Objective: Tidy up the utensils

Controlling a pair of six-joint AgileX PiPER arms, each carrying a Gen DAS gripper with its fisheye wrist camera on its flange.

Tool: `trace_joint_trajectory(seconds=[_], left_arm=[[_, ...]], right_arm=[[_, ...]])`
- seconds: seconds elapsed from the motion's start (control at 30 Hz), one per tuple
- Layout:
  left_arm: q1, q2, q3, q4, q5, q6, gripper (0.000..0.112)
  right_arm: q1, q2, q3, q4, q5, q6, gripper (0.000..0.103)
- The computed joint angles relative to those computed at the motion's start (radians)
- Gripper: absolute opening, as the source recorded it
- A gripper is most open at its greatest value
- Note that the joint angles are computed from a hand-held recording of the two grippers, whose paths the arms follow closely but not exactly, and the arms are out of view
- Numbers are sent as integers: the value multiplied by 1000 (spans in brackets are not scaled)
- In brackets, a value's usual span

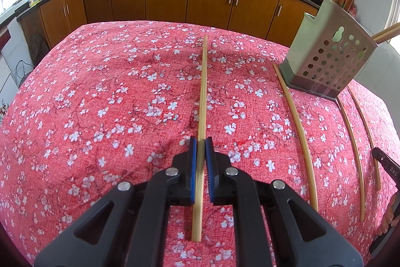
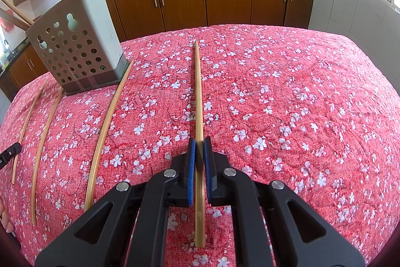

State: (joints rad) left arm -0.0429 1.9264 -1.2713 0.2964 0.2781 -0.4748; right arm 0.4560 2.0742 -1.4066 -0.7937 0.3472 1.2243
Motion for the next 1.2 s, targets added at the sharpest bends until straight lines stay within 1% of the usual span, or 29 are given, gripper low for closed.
trace_joint_trajectory(seconds=[0.77,0.9,0.93,1.0,1.03,1.13,1.2], left_arm=[[1,2,-5,-11,2,9,11],[0,1,-6,-44,-1,33,11],[4,-2,-3,-56,-2,50,11],[-7,-18,17,-5,3,25,11],[-6,-28,31,-15,3,42,11],[-13,-68,93,-4,-16,48,11],[-20,-76,108,21,-20,28,9]], right_arm=[[0,1,-2,1,3,-1,8],[0,1,-2,2,2,1,8],[0,-2,3,0,-1,6,8],[4,-10,17,-14,-5,21,8],[7,-20,35,-30,-11,38,8],[3,-47,85,-57,-54,82,8],[-2,-59,108,-73,-72,104,8]])
